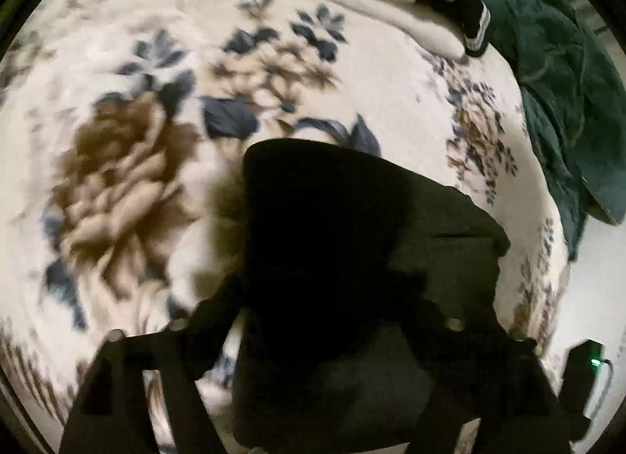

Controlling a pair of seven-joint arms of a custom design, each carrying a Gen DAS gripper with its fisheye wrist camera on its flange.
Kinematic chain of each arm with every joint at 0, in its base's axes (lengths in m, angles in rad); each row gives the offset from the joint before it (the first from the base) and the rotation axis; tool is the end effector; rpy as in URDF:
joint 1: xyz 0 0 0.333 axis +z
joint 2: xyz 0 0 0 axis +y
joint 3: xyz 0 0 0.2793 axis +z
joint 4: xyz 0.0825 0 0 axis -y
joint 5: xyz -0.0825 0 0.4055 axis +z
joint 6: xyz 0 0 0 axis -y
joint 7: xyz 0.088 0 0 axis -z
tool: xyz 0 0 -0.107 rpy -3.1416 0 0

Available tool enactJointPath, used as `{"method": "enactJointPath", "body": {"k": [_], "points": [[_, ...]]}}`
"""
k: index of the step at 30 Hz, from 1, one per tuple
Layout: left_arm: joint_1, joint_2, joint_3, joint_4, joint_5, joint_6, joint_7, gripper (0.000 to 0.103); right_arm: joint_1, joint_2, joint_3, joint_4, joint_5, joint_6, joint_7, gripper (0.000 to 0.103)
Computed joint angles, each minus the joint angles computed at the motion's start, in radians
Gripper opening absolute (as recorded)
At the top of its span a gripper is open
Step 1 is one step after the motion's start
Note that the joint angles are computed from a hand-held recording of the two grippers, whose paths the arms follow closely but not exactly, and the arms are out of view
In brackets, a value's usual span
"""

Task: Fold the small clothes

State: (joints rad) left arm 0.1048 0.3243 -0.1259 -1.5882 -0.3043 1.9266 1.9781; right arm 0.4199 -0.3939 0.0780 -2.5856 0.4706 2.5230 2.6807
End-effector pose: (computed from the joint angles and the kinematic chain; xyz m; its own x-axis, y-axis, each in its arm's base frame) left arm 0.6670 -0.0274 0.4129 -0.3156 -0.9017 0.2954 -0.9485 0.2912 -0.1244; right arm 0.4106 0.2167 0.3800 -0.7732 -0.5019 -0.3877 -0.5996 0.7777 0.1890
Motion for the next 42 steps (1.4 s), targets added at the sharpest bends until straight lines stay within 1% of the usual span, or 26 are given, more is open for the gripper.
{"method": "enactJointPath", "body": {"k": [2,4,5,6,7,9,11,13,17,20,21,22,23,24,25,26,28,31,32,34,35,37,38,39,40,42], "points": [[-0.004,-0.041,0.008,-0.06,0.017,0.028,-0.023,0.078,-0.036,-0.05,0.012,0.017,-0.092,-0.108,0.028,0.063],[-0.008,-0.056,0.011,-0.099,0.033,0.048,-0.029,0.078,-0.064,-0.077,0.016,0.032,-0.154,-0.179,0.052,0.063],[-0.015,-0.067,0.012,-0.121,0.047,0.063,-0.035,0.078,-0.078,-0.076,0.015,0.046,-0.178,-0.195,0.057,0.066],[-0.017,-0.083,0.013,-0.144,0.056,0.079,-0.03,0.078,-0.089,-0.071,0.004,0.054,-0.192,-0.195,0.043,0.07],[-0.017,-0.098,0.013,-0.164,0.059,0.093,-0.019,0.078,-0.1,-0.072,-0.004,0.054,-0.203,-0.195,0.03,0.071],[-0.022,-0.111,0.014,-0.189,0.069,0.122,-0.009,0.078,-0.116,-0.028,-0.029,0.077,-0.208,-0.169,-0.026,0.071],[-0.023,-0.116,0.016,-0.202,0.068,0.135,-0.002,0.078,-0.135,0.057,-0.051,0.131,-0.214,-0.135,-0.103,0.071],[-0.023,-0.122,0.018,-0.212,0.07,0.14,0.004,0.078,-0.15,0.128,-0.062,0.184,-0.222,-0.131,-0.178,0.071],[-0.022,-0.128,0.022,-0.227,0.074,0.152,0.013,0.078,-0.184,0.276,-0.06,0.312,-0.269,-0.129,-0.288,0.071],[-0.018,-0.129,0.025,-0.227,0.067,0.148,0.009,0.078,-0.202,0.361,-0.056,0.389,-0.28,-0.147,-0.332,0.071],[-0.015,-0.128,0.026,-0.223,0.06,0.141,0.006,0.078,-0.205,0.384,-0.057,0.405,-0.254,-0.151,-0.368,0.066],[-0.011,-0.128,0.027,-0.218,0.049,0.134,0.004,0.078,-0.208,0.394,-0.055,0.411,-0.23,-0.149,-0.394,0.053],[-0.005,-0.127,0.029,-0.21,0.033,0.126,0.002,0.078,-0.21,0.402,-0.052,0.415,-0.211,-0.139,-0.406,0.005],[0.003,-0.127,0.031,-0.199,0.015,0.119,0.004,0.078,-0.21,0.402,-0.05,0.419,-0.229,-0.147,-0.385,0.0],[0.013,-0.122,0.033,-0.182,-0.012,0.111,0.003,0.078,-0.208,0.388,-0.046,0.409,-0.267,-0.139,-0.341,0.0],[0.02,-0.115,0.035,-0.163,-0.03,0.104,0.0,0.078,-0.205,0.365,-0.041,0.397,-0.337,-0.121,-0.273,0.0],[0.035,-0.085,0.037,-0.11,-0.063,0.088,-0.017,0.078,-0.208,0.323,-0.031,0.393,-0.479,-0.157,-0.146,0.0],[0.047,-0.001,0.032,0.005,-0.081,0.061,-0.052,0.078,-0.224,0.275,-0.029,0.371,-0.555,-0.216,-0.037,0.0],[0.05,0.042,0.025,0.059,-0.081,0.048,-0.052,0.078,-0.23,0.271,-0.039,0.366,-0.541,-0.241,-0.051,0.0],[0.048,0.104,0.014,0.131,-0.062,0.029,-0.058,0.078,-0.23,0.268,-0.06,0.343,-0.439,-0.19,-0.147,0.0],[0.046,0.147,0.006,0.183,-0.054,0.005,-0.061,0.078,-0.225,0.278,-0.076,0.345,-0.345,-0.165,-0.242,0.0],[0.038,0.224,-0.01,0.271,-0.033,-0.018,-0.055,0.077,-0.225,0.312,-0.072,0.383,-0.298,-0.178,-0.315,0.007],[0.034,0.24,-0.017,0.287,-0.026,-0.004,-0.047,0.077,-0.224,0.332,-0.069,0.404,-0.283,-0.181,-0.353,0.024],[0.031,0.254,-0.024,0.298,-0.022,0.02,-0.04,0.073,-0.223,0.351,-0.066,0.42,-0.263,-0.171,-0.389,0.044],[0.023,0.279,-0.027,0.329,-0.01,0.031,-0.043,0.072,-0.222,0.364,-0.063,0.425,-0.235,-0.152,-0.42,0.047],[-0.007,0.365,-0.019,0.445,0.043,0.018,-0.084,0.071,-0.219,0.404,-0.055,0.461,-0.19,-0.145,-0.476,0.047]]}}
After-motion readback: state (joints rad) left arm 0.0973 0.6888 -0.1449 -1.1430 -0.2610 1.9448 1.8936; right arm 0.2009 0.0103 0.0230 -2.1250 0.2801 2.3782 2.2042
